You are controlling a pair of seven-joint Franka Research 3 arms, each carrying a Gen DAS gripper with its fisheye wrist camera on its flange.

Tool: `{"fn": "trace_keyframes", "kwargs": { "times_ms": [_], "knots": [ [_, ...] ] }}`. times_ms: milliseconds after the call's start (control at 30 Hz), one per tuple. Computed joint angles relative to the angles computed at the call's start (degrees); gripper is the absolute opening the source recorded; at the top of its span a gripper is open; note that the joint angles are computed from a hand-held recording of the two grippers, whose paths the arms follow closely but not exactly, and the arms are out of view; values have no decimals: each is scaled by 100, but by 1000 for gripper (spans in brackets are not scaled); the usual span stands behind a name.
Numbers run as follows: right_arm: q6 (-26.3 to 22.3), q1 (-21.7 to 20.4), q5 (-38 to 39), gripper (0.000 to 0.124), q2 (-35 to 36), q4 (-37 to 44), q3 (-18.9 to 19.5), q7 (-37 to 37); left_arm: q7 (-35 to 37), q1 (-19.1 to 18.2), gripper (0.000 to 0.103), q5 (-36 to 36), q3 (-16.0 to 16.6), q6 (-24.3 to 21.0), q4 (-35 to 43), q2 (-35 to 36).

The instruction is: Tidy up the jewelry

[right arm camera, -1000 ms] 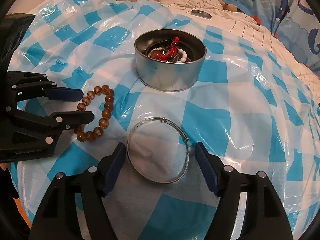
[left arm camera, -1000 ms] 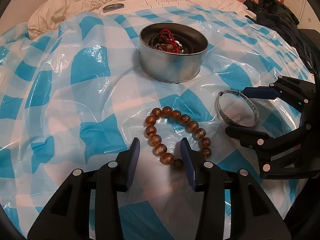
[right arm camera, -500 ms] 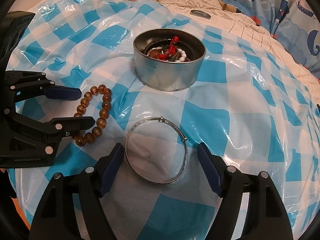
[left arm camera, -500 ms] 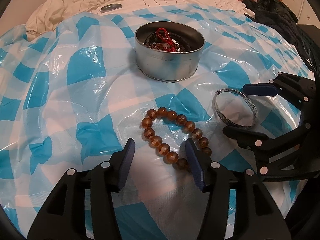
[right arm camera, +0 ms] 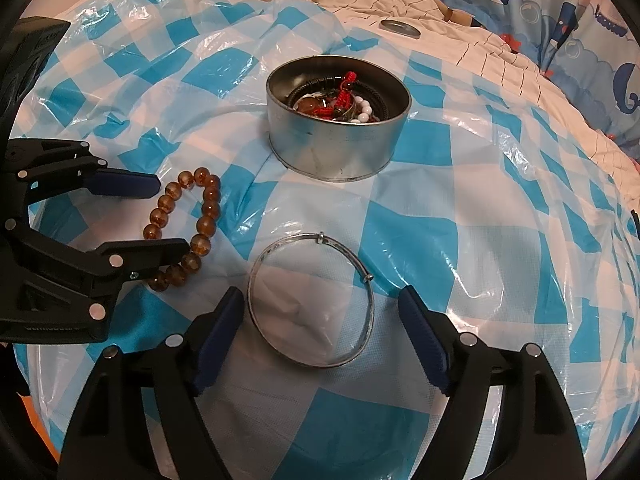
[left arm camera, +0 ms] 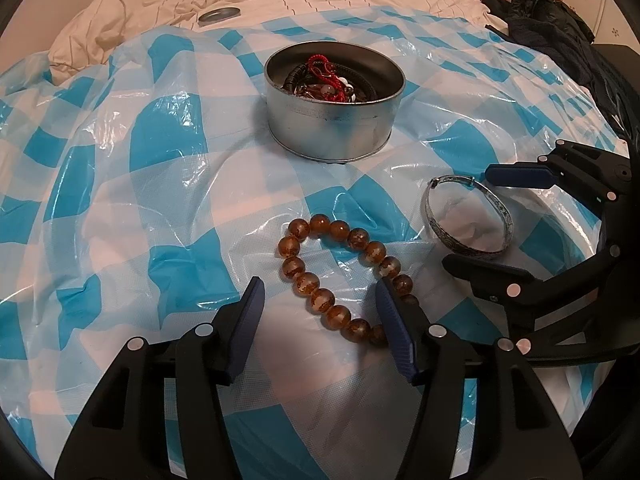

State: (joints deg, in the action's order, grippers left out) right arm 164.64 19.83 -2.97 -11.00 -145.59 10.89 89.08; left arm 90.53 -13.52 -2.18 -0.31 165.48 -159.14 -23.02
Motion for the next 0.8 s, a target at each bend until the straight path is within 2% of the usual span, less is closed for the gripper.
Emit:
{"fn": "trace_keyframes", "kwargs": {
  "times_ms": [800],
  "knots": [
    [-15, -148, -580, 80, -43, -21, 136, 401, -47, 24, 57, 56, -38, 18, -2, 21]
  ]
}}
